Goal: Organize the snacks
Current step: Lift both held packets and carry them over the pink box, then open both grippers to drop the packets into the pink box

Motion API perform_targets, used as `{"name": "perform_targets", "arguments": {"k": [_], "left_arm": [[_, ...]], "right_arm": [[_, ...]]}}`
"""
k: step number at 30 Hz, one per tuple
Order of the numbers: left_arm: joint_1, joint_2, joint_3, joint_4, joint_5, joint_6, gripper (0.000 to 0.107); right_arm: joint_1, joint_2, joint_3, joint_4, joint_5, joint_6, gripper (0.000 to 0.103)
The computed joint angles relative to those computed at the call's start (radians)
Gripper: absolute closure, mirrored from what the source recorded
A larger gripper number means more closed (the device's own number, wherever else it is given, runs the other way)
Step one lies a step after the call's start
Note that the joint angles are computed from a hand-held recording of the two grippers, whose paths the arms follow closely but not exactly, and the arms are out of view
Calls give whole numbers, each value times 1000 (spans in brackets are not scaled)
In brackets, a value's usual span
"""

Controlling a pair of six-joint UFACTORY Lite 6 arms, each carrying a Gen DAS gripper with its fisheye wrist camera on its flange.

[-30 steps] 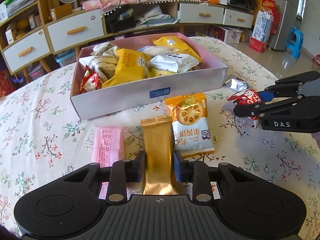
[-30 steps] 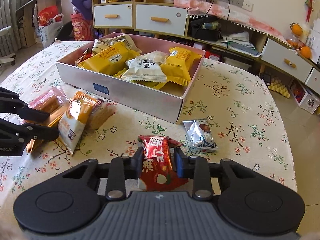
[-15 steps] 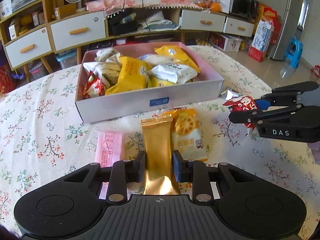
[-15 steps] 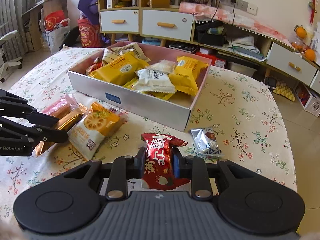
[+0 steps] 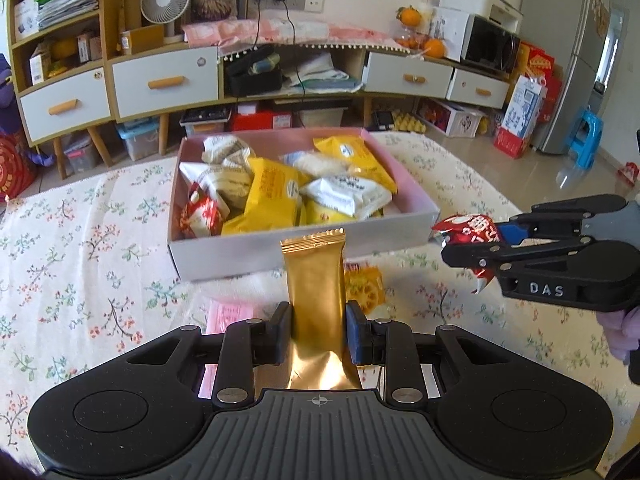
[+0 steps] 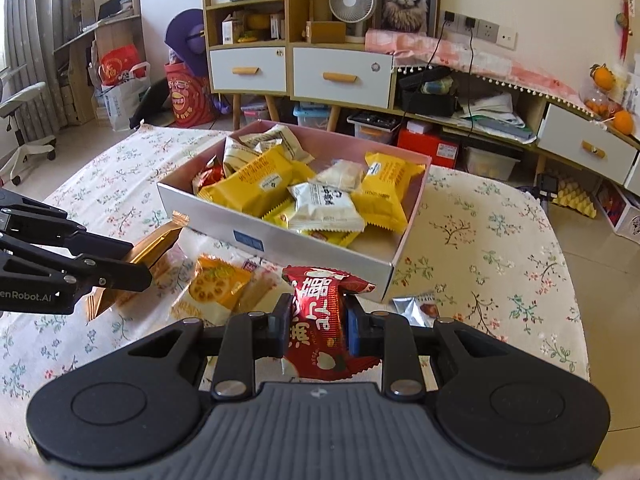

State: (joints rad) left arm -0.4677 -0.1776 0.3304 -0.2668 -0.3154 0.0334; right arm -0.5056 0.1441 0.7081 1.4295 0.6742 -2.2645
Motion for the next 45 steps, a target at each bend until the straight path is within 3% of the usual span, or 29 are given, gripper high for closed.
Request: {"name": "perform_targets", "arguments": {"k": [12,25,33,37,39,42,45], "left_arm": [[35,133,193,-112,9,93,81],[91,544,688,-178,96,206,81],[97,735,926,-357,158,387,81],[100,771,967,-453,165,476,81],[104,770,958,-405,155,422,80],[112,754,925,-253,123,260,76],[118,735,892,-212,110,213,63]], "right_arm": [[122,31,74,133,-62,62,79],[229,205,214,346,-189,38,79],[239,236,235,342,-184,63,79],[239,235,236,340,-172,72,77],[241,227,226,358,-169,53,76],[232,223,221,344,-146,73,65],[223,205,209,342,-121,71,50]]}}
